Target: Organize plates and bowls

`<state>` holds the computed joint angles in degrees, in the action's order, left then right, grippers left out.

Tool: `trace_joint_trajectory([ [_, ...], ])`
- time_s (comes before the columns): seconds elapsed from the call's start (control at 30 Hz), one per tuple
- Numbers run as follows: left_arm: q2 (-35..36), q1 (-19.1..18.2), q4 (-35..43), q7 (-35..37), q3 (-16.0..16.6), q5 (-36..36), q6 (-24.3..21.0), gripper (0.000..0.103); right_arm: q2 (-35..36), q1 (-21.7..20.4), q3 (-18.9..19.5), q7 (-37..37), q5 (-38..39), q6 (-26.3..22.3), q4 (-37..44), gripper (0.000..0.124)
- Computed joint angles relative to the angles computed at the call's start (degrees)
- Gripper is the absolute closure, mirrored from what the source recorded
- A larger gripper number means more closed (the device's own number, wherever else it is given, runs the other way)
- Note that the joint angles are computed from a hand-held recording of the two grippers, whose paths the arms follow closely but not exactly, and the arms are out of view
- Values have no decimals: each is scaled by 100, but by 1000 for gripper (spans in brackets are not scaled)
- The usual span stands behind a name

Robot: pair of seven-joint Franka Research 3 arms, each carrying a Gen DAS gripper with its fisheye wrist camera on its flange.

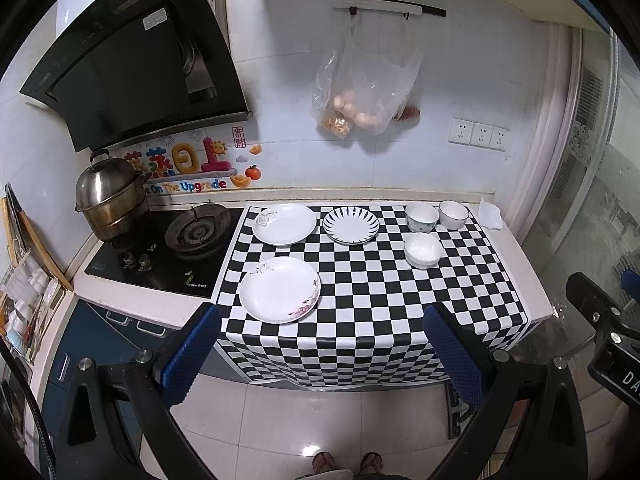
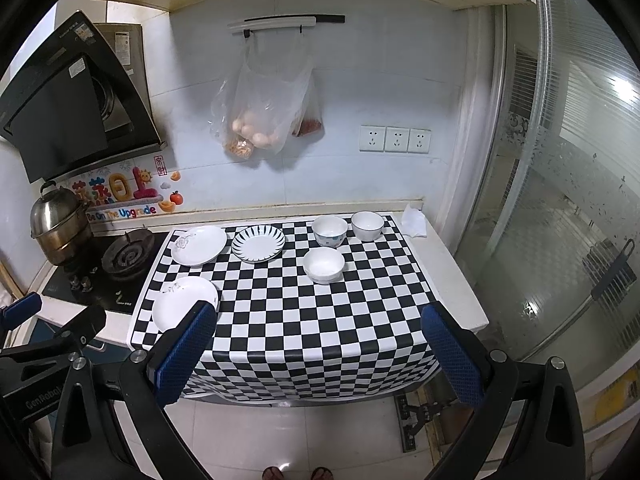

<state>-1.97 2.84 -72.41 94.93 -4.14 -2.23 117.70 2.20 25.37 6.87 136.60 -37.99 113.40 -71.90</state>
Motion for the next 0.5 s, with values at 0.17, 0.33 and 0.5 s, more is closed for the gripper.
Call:
trace_joint_trajectory([
  [0.17, 86, 13, 155, -22, -5, -9, -77, 0, -33, -12, 0, -1, 40, 48, -51, 21],
  [0.33, 25, 27, 47, -4, 0, -34, -6, 0, -72, -72, -9, -66, 260, 216, -106, 21],
  [0.5, 6, 44, 35, 19, 25, -82, 24, 0, -33, -73, 4, -74, 269, 236, -42, 21],
])
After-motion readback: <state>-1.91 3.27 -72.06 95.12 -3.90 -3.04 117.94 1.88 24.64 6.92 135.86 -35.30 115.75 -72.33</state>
